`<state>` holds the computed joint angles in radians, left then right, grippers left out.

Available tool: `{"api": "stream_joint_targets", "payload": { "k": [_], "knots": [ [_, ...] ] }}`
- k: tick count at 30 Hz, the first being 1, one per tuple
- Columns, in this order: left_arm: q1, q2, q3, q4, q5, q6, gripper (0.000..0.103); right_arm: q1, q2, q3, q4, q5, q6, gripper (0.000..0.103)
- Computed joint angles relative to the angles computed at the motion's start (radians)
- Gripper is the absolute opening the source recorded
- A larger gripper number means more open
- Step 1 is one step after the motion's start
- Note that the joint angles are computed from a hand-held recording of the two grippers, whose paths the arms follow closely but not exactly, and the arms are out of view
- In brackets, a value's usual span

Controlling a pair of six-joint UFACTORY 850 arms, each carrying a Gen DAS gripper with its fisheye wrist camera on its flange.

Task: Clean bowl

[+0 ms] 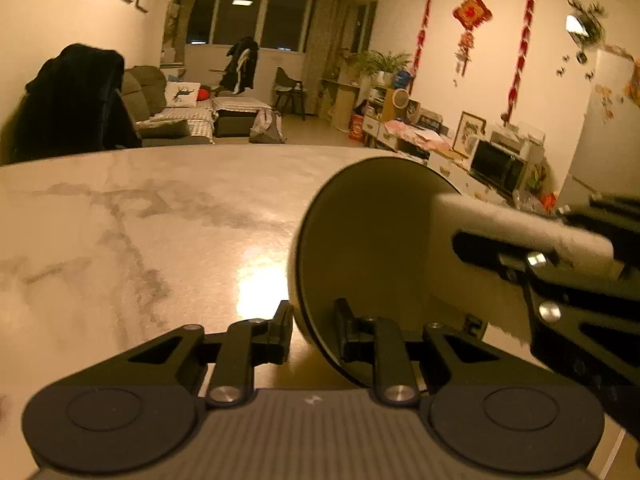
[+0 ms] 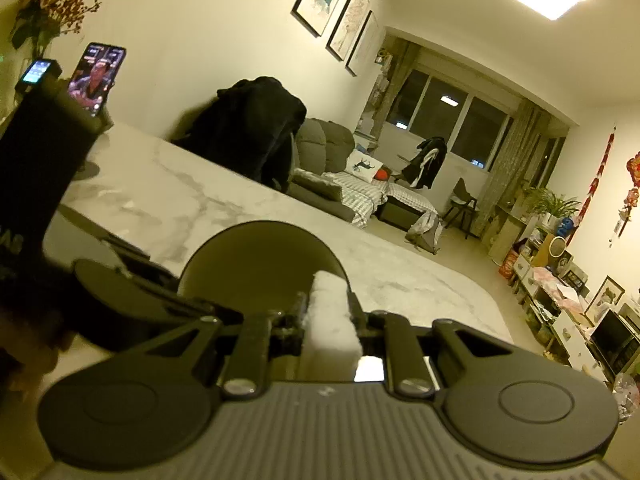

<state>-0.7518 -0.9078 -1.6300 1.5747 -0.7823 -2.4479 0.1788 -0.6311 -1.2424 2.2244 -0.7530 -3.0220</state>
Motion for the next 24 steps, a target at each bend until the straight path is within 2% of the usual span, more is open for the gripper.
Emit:
{"api": "stream_joint_targets", "payload": {
  "k": [6,10,16,19,24],
  "knots": [
    [0.007,0.006,-0.016,-0.052,-0.017,0.063,0.022,-0.016,0.003,-0.016,-0.062,-0.03,0.1,0.019],
    [0.016,0.014,-0.014,-0.054,0.003,0.077,0.022,-0.022,-0.01,-0.055,-0.113,-0.029,0.209,0.019],
    [0.024,0.014,-0.03,-0.055,-0.007,0.112,0.022,-0.014,-0.027,-0.093,-0.106,-0.012,0.228,0.019],
    [0.026,0.008,-0.05,-0.05,-0.027,0.143,0.026,-0.01,-0.043,-0.124,-0.119,0.0,0.258,0.019],
    [0.035,-0.02,-0.112,-0.121,-0.024,0.278,0.025,-0.003,-0.056,-0.147,-0.129,0.018,0.27,0.019]
  ]
}}
